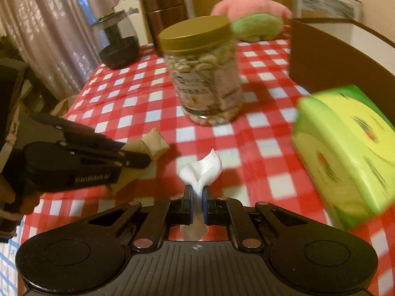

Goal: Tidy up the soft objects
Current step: 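Carry the beige sleeve and white cloth over the brown box with both tools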

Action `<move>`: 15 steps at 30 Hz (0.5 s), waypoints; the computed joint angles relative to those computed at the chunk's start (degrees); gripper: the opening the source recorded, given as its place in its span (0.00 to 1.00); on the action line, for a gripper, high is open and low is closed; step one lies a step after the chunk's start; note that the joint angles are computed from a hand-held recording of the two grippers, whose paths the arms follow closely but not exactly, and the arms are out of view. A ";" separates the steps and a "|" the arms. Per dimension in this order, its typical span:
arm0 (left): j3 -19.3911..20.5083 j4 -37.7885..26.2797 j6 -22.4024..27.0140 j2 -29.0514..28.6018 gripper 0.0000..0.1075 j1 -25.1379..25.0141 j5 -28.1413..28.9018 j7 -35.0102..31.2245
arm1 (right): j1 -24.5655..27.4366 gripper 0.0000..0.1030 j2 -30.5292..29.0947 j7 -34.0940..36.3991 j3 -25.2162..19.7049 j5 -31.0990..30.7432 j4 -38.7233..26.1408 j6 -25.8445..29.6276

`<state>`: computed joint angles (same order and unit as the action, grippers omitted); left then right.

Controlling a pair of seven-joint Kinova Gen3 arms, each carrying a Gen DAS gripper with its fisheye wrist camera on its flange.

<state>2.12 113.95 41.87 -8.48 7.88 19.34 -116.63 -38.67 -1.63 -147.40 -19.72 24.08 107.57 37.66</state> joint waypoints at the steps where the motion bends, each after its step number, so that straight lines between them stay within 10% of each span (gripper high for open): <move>1: 0.17 -0.23 0.10 -0.03 0.12 0.31 0.19 -0.38 | -0.06 0.07 -0.96 -1.14 -0.17 0.02 0.56 0.70; 15: 4.26 -5.14 -2.01 1.58 0.12 5.16 -1.66 -0.91 | 6.86 0.07 -14.14 -12.29 -8.10 -2.48 4.25 16.68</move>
